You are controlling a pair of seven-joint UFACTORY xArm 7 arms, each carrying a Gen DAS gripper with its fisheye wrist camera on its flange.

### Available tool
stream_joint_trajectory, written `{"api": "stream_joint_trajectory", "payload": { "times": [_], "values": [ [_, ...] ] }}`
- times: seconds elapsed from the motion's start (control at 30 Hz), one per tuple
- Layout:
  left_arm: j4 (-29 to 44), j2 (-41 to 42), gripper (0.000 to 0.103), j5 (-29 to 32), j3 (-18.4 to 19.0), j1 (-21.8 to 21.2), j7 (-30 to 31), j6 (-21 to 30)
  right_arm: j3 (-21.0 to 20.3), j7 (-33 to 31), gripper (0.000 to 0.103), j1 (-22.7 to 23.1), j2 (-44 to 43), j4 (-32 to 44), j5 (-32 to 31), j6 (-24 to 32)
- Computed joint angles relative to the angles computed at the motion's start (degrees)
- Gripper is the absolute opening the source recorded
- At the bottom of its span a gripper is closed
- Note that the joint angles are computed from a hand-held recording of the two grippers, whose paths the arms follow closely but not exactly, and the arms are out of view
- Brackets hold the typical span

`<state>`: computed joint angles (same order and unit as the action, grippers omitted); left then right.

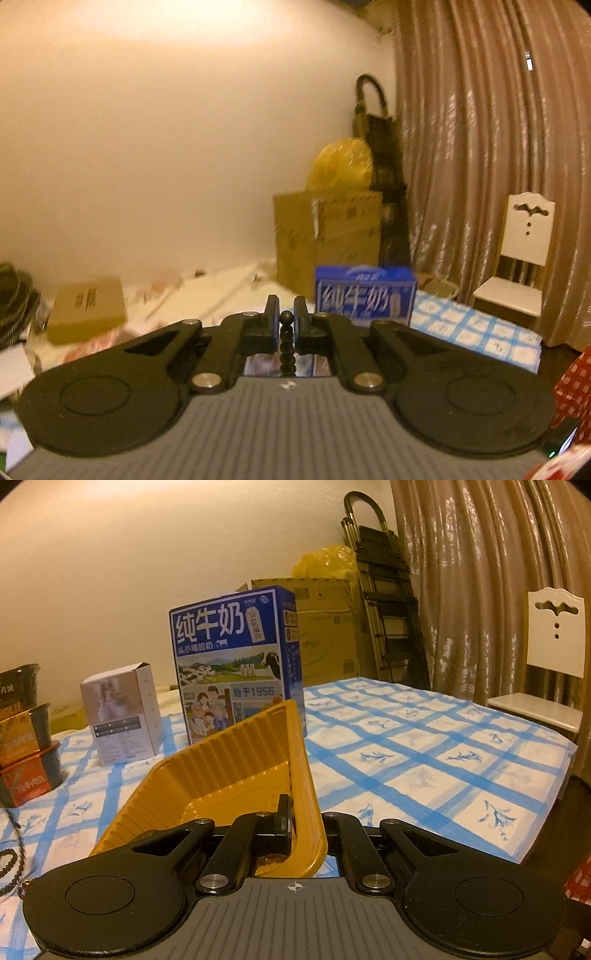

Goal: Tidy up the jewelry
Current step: 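Lift the strand high, carry it over the tray, open the left gripper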

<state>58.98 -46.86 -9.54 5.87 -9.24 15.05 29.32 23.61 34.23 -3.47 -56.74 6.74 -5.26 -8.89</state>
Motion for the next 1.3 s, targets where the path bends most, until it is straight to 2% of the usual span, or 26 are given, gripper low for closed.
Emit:
{"api": "stream_joint_trajectory", "payload": {
  "times": [0.3, 0.6, 0.77, 0.87, 1.03, 1.3],
  "values": [
    [5.5, 3.0, 0.006, -2.3, -1.7, -5.0, 0.9, -2.8, 0.8, -0.2, 0.005, -0.5, 1.0, 1.0, -0.1, -0.8],
    [10.1, 10.9, 0.006, -8.9, -1.9, -14.2, 0.2, -9.9, 1.2, -0.2, 0.006, -0.5, 1.4, 1.3, 0.1, -1.0],
    [11.6, 14.9, 0.006, -12.7, -1.8, -18.4, -0.2, -11.2, 1.0, -0.4, 0.006, -0.4, 1.7, 1.4, 0.2, -1.2],
    [11.0, 16.4, 0.006, -14.4, -2.2, -19.2, -0.8, -11.6, 0.8, -0.5, 0.006, -0.2, 1.7, 1.4, 0.3, -1.2],
    [8.3, 18.4, 0.006, -16.5, -2.8, -19.0, -2.2, -7.9, 0.8, -0.5, 0.006, -0.1, 1.7, 1.4, 0.4, -1.2],
    [-2.2, 19.4, 0.006, -19.7, -4.0, -17.0, -3.4, -3.5, 0.8, -0.6, 0.006, -0.2, 2.0, 1.5, 0.5, -1.2]
  ]
}}
